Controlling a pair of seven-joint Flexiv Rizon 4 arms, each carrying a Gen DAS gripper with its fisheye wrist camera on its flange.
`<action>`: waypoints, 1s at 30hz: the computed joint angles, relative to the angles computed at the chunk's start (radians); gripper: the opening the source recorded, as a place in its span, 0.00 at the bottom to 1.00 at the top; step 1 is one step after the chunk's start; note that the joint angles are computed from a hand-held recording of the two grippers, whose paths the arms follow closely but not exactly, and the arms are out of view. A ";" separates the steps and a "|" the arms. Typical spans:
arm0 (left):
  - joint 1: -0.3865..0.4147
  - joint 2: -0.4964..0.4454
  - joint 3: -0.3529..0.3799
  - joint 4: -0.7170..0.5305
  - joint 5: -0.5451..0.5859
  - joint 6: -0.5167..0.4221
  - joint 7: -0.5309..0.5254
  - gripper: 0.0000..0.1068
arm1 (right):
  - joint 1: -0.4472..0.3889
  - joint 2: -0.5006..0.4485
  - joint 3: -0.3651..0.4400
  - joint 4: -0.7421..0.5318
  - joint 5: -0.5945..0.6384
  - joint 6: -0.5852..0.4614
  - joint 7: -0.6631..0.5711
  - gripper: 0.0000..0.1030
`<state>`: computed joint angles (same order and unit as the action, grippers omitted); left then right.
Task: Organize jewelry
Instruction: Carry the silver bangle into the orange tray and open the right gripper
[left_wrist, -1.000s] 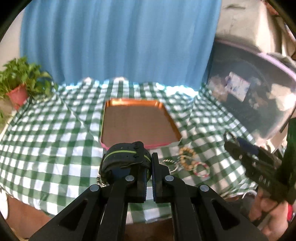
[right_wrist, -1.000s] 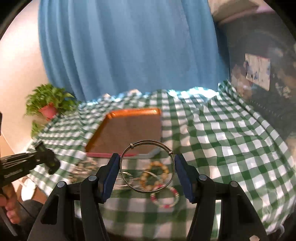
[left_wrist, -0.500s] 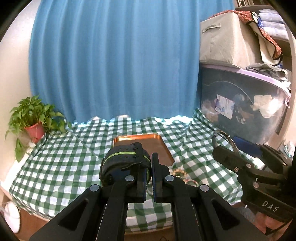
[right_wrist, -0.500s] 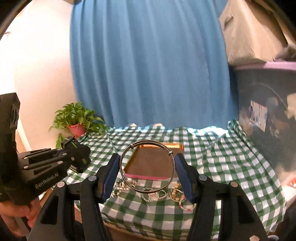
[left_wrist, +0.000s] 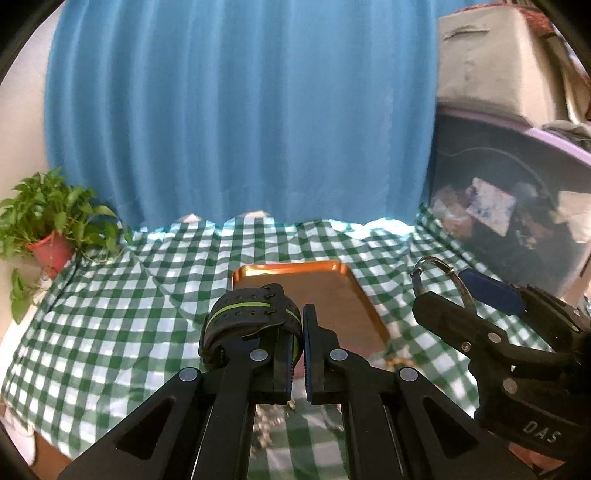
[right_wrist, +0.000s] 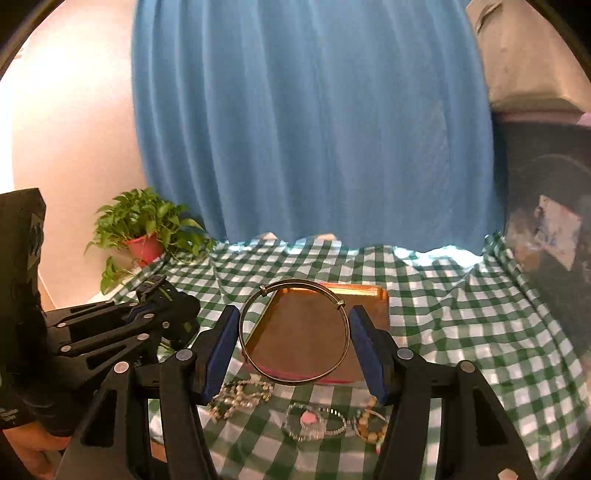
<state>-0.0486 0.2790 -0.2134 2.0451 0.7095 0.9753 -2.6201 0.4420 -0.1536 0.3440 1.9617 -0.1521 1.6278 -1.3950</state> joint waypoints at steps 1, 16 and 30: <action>0.007 -0.018 0.004 -0.001 0.004 0.014 -0.003 0.04 | 0.022 -0.024 -0.028 -0.013 -0.023 0.006 0.016 0.55; -0.047 -0.361 0.184 -0.079 0.010 0.201 -0.003 0.04 | 0.018 -0.331 -0.051 -0.236 -0.074 -0.007 0.016 0.56; -0.112 -0.487 0.297 -0.094 -0.174 0.215 0.212 0.05 | 0.015 -0.465 -0.019 -0.392 -0.050 -0.277 -0.086 0.56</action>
<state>-0.1609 -0.2080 0.0838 1.9514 0.5351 1.1904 -2.4076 0.4568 -0.6186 0.3252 1.5696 -0.2019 1.3508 -1.4811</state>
